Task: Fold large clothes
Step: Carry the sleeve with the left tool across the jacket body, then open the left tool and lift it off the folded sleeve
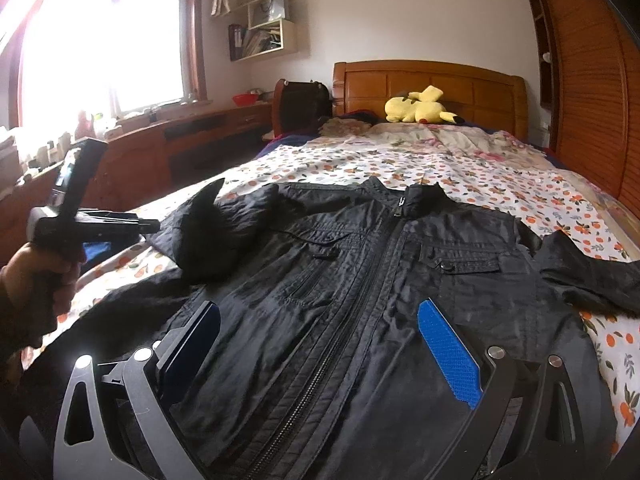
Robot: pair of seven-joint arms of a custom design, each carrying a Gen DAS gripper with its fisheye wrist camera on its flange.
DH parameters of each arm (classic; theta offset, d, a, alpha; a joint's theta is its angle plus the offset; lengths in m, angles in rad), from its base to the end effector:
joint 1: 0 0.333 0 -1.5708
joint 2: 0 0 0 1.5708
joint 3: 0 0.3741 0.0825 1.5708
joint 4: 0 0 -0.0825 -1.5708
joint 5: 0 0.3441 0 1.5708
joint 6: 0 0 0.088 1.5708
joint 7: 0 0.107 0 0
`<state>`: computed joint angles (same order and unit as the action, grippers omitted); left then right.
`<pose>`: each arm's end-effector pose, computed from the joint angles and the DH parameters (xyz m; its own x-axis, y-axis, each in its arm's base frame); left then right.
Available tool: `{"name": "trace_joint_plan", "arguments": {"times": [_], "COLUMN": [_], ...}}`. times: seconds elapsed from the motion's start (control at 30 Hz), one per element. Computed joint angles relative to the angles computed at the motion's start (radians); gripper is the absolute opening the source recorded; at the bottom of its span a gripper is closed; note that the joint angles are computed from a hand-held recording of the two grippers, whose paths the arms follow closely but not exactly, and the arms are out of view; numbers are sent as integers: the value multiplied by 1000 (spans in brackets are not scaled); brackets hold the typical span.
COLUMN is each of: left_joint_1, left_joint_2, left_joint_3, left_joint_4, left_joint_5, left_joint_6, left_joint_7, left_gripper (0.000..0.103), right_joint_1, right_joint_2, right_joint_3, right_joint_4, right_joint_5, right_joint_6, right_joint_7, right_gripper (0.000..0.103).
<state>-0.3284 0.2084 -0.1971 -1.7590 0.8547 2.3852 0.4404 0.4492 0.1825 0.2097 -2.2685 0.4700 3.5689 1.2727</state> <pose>0.5559 -0.3001 0.5680 0.1450 -0.9839 -0.1041 -0.7217 -0.0332 -0.6914 0.4785 0.2890 0.4969 0.4119 -0.9087 -0.0678 -0.4534 -0.1398 -0.8803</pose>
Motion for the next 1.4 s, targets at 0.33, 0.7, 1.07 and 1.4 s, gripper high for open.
{"name": "trace_joint_plan", "arguments": {"times": [0.33,0.7,1.07,1.4], "left_joint_1": [84,84,-10,-109], "left_joint_2": [69,141,119,82], "left_joint_3": [27,42,46,7], "left_joint_4": [3,96,203,273], "left_joint_5": [-138,-182,-59,41], "left_joint_6": [47,14,-80,-106], "left_joint_7": [40,81,58,63], "left_gripper": [57,37,9,8], "right_joint_1": [32,34,88,94], "right_joint_2": [24,32,-16,-92], "right_joint_3": [-20,-17,-52,-52], "right_joint_4": [28,40,15,-26], "right_joint_5": [68,85,210,324], "right_joint_6": [-23,-28,-3,40], "right_joint_7": [-62,-78,-178,-259], "right_gripper": [96,96,96,96]}}
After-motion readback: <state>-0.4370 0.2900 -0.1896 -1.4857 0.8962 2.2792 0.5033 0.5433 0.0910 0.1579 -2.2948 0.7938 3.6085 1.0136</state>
